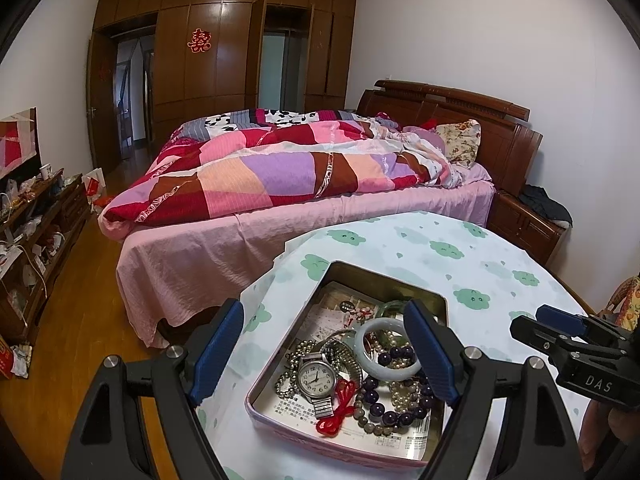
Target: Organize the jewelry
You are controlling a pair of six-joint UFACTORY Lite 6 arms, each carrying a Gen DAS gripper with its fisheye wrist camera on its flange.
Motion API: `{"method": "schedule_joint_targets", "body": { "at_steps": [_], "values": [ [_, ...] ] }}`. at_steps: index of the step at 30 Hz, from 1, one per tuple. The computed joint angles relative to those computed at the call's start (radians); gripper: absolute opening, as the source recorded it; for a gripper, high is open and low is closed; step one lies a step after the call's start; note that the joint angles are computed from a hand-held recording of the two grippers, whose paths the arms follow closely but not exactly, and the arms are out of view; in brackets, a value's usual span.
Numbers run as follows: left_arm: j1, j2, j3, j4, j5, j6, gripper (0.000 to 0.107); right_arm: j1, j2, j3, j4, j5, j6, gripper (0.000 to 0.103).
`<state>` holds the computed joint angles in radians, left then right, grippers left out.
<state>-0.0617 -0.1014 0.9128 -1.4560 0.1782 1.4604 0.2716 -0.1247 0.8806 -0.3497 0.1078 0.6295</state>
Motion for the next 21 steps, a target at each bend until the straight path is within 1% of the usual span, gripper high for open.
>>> {"method": "schedule_joint_targets", "body": {
  "at_steps": [3, 4, 6, 7, 8, 9, 10, 12, 15, 19, 21],
  "values": [
    [-0.003, -0.001, -0.003, 0.006, -0.008, -0.007, 0.082, 0.003, 0.004, -0.003, -0.051, -0.007, 0.054, 0.066],
    [-0.009, 0.002, 0.001, 0.041, -0.019, -0.045, 0.082, 0.003, 0.007, -0.003, -0.067, -0.007, 0.069, 0.066],
    [-0.007, 0.009, 0.005, 0.066, 0.001, -0.063, 0.082, 0.006, 0.004, -0.008, -0.089, -0.009, 0.091, 0.066],
    [-0.011, 0.008, 0.004, 0.076, 0.001, -0.071, 0.082, 0.003, 0.007, -0.002, -0.066, -0.007, 0.069, 0.066],
    [-0.02, 0.003, -0.003, 0.06, -0.018, -0.056, 0.082, 0.003, 0.007, -0.002, -0.048, -0.006, 0.05, 0.066],
    [-0.027, 0.004, -0.003, 0.039, -0.034, -0.037, 0.082, 0.005, 0.006, -0.006, -0.071, -0.007, 0.074, 0.066],
    [-0.024, 0.002, -0.005, 0.029, -0.033, -0.027, 0.082, 0.004, 0.007, -0.003, -0.065, -0.005, 0.068, 0.066],
    [-0.017, 0.003, -0.006, 0.014, -0.022, -0.015, 0.082, 0.01, 0.007, -0.012, -0.138, -0.01, 0.143, 0.066],
    [-0.011, 0.008, -0.003, 0.048, -0.014, -0.05, 0.082, 0.023, 0.005, -0.037, -0.333, -0.019, 0.345, 0.066],
    [0.003, 0.02, -0.003, 0.031, 0.002, -0.04, 0.082, 0.029, 0.006, -0.046, -0.435, -0.021, 0.449, 0.066],
    [0.001, 0.019, -0.007, 0.017, -0.003, -0.028, 0.082, 0.03, 0.006, -0.047, -0.445, -0.021, 0.46, 0.066]
  ]
}}
